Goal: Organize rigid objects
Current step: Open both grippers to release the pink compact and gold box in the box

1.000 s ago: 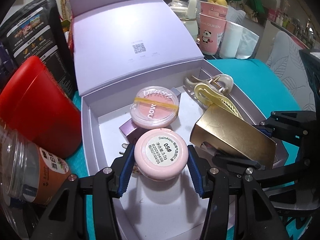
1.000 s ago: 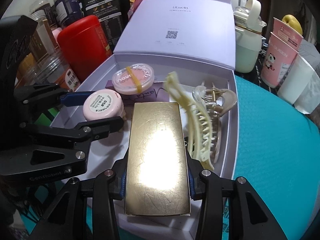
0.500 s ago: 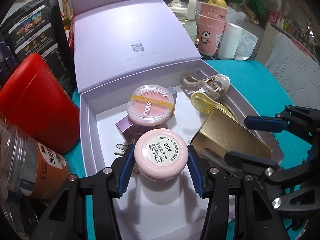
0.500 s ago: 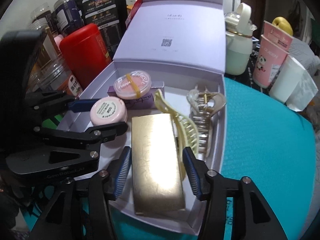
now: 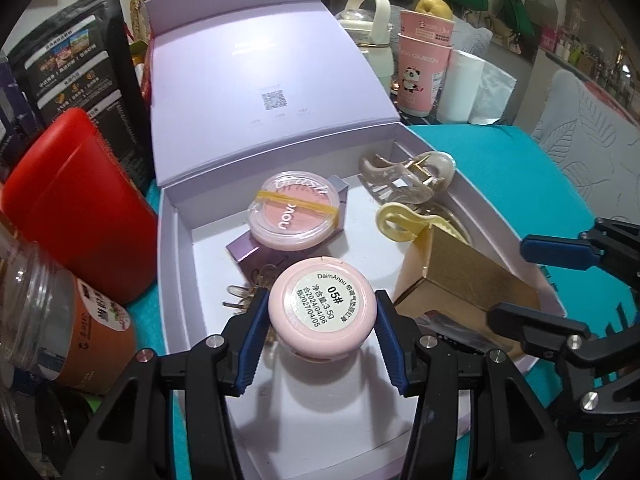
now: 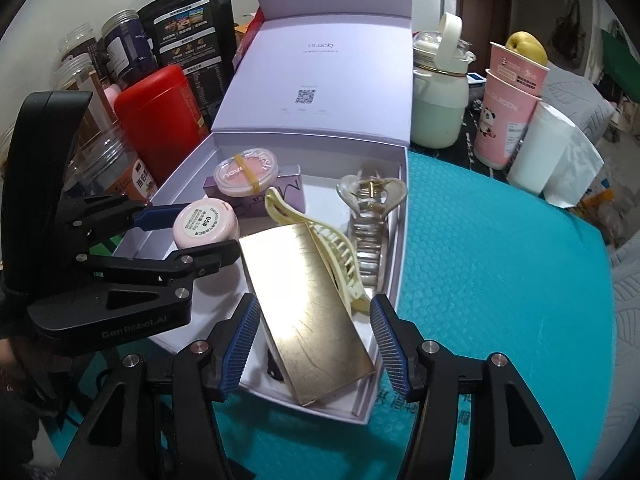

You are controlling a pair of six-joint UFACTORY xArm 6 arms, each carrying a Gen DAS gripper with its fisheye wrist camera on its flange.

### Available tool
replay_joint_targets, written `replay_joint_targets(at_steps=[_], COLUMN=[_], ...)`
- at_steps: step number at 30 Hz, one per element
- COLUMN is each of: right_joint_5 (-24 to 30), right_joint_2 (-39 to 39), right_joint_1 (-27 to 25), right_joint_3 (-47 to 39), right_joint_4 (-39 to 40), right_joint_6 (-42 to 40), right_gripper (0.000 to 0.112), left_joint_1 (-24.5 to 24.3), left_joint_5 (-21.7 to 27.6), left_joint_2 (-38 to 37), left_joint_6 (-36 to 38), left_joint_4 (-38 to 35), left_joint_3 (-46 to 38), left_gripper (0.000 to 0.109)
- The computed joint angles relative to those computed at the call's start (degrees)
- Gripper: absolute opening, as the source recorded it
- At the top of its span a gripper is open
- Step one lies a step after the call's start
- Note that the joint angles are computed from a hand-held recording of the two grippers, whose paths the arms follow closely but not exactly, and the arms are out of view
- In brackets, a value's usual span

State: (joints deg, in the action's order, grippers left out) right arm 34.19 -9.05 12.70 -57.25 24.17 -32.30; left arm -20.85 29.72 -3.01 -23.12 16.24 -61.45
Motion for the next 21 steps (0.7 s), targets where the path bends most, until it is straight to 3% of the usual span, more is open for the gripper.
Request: replay_joint_targets(at_steps=[4,6,8,10,21], right_joint_5=[-0.2,-0.6,-0.5,-0.2,0.2], right_joint_2=[-0.3,-0.6,-1.0,-1.4,-2.7], right_joint_1=[-0.3,-0.4,-0.7,-1.2,-1.8], right_joint_3=[0.2,0.5,0.6,0.6,1.1], right_joint_4=[0.3,-0.2,-0.2,0.3,-1.2], right_joint_6=[-0.1,0.6,0.8,0.6,1.2], right_gripper=[0.058,0.058,0.058,0.058,0.058], left_joint_1=[-0.1,0.0,0.1,0.2,-0.1], left_joint_5=[0.8,1.2,1.2,1.4,2.7], left_joint_2=[0.0,-0.1,-0.7,-1.0,-4.2], left_joint_6=[-0.2,-0.8,-1.9,-3.1,-3.4], left_joint_4=[-0.1,-0.1,-0.1,0.9,0.2], left_joint_3=[-0.2,-0.3,0.0,0.1,1.1], left_gripper=[0.051,0.057,0.075,0.083,0.084])
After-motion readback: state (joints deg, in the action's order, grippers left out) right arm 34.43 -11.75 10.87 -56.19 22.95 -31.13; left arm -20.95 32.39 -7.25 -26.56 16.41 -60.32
